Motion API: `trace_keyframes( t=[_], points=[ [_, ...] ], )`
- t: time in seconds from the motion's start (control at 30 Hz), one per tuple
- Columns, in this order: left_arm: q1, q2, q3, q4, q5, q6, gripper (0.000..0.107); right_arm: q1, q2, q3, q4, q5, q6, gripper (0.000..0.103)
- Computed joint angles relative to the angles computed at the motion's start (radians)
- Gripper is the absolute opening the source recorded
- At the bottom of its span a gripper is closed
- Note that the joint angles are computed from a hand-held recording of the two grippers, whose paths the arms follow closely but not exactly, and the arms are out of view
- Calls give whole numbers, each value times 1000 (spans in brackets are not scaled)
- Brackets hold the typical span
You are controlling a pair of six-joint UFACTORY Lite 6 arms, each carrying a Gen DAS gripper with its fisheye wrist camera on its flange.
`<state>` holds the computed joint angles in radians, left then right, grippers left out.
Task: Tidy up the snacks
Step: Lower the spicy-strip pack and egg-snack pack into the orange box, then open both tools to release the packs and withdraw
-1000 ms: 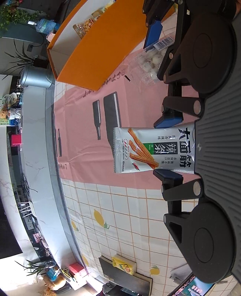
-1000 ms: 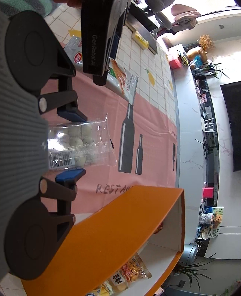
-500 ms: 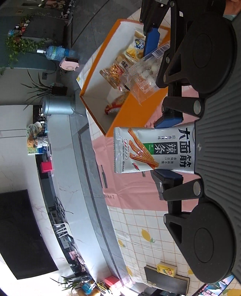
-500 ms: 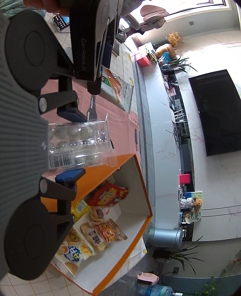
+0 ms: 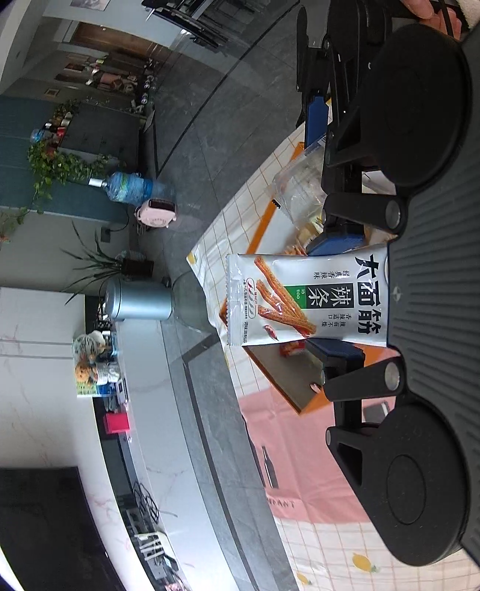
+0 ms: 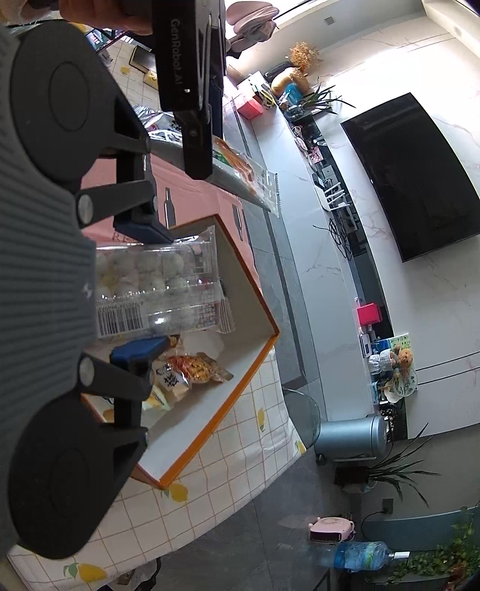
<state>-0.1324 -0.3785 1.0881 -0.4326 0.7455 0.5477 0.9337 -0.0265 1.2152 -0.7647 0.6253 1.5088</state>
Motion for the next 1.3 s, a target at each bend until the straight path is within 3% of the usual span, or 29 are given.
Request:
trace_keyframes(
  t=[0.2, 0.37, 0.67, 1.03, 1.3],
  points=[
    [-121, 244, 105, 69, -73, -85, 53, -163, 49, 3, 231, -98, -315, 52],
    [-147, 428, 181, 158, -103, -129, 53, -261, 216, 87, 457, -162, -618, 52],
    [-126, 658, 345, 230, -51, -171, 53, -352, 559, 387, 695, -112, -970, 52],
    [-130, 824, 452, 287, -28, -176, 53, -385, 850, 697, 820, 20, -1126, 53],
    [-115, 844, 466, 253, -16, -133, 55, -377, 909, 800, 802, 90, -1123, 58]
  ],
)
